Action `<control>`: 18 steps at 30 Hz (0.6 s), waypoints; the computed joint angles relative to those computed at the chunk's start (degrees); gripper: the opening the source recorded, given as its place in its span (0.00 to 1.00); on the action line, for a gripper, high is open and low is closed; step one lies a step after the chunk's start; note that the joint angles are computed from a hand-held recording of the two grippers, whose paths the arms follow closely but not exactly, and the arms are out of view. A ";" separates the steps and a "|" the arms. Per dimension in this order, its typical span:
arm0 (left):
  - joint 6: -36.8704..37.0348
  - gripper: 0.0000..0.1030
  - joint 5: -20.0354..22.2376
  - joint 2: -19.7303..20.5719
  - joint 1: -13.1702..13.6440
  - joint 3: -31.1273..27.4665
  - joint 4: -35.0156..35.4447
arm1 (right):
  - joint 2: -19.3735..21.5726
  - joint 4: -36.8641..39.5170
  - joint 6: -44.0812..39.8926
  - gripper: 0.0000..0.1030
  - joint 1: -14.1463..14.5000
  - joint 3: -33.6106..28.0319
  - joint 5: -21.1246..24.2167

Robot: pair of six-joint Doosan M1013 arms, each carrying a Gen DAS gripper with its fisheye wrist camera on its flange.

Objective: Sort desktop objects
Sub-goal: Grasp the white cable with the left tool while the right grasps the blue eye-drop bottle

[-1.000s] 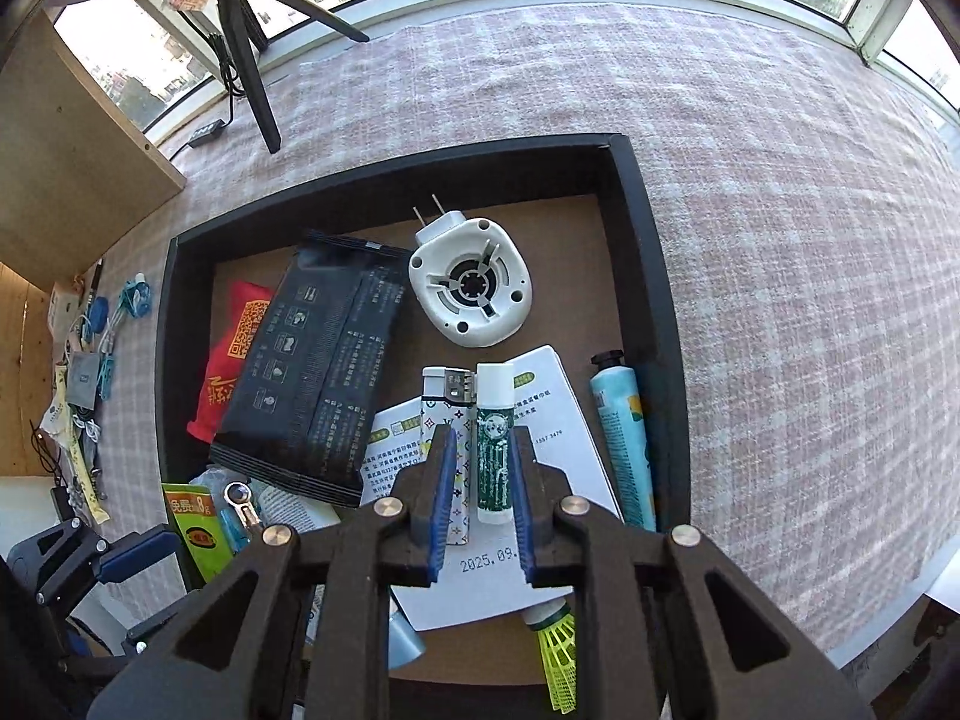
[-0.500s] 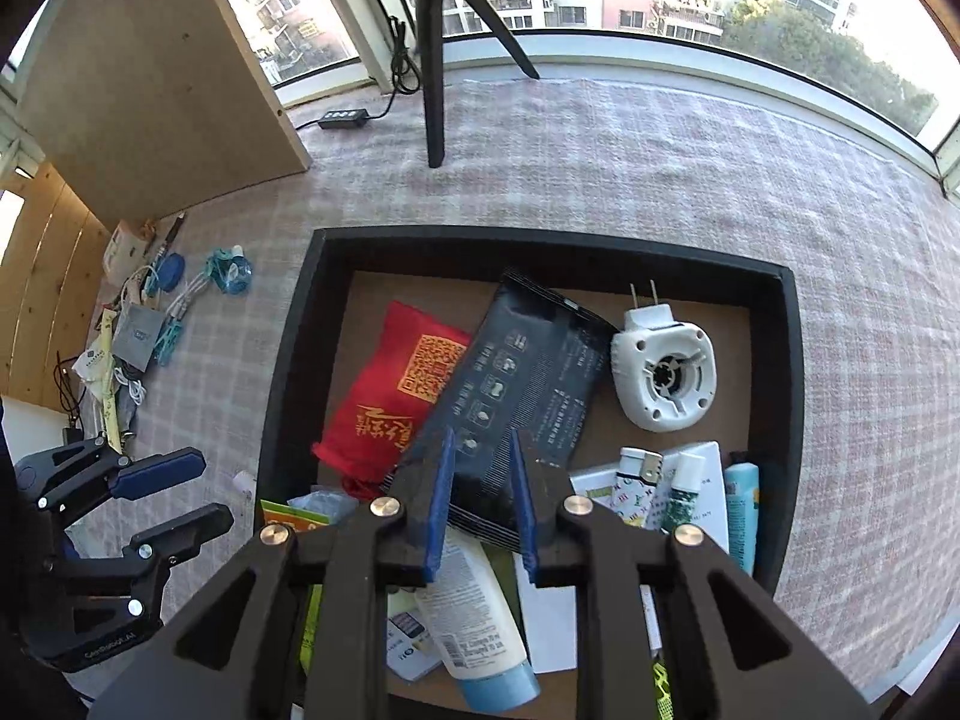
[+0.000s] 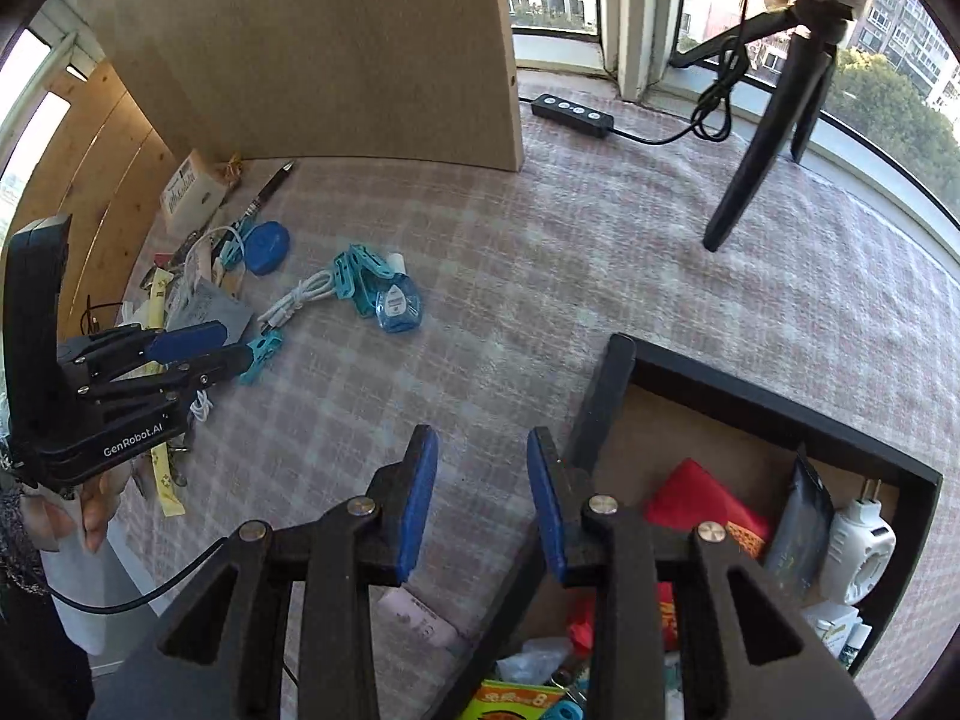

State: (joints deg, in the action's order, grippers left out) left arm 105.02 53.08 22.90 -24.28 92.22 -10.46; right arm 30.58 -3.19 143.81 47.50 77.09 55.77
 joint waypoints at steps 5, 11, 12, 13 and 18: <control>0.47 0.32 1.84 2.66 0.76 -1.87 -0.67 | 5.70 2.09 -4.14 0.31 -0.93 -6.24 2.54; 1.85 0.32 2.52 4.33 0.82 -2.74 -1.09 | 9.77 2.63 -5.97 0.31 -1.69 -10.84 5.04; 1.80 0.32 2.52 4.52 0.87 -2.78 -1.20 | 10.07 2.99 -6.25 0.31 -1.83 -11.09 4.95; 1.68 0.32 2.53 4.72 0.87 -2.85 -1.32 | 10.35 3.38 -6.51 0.31 -1.96 -11.34 4.90; 1.60 0.32 2.31 5.46 0.80 -2.97 -1.47 | 11.84 3.75 -7.47 0.31 -2.17 -13.00 5.76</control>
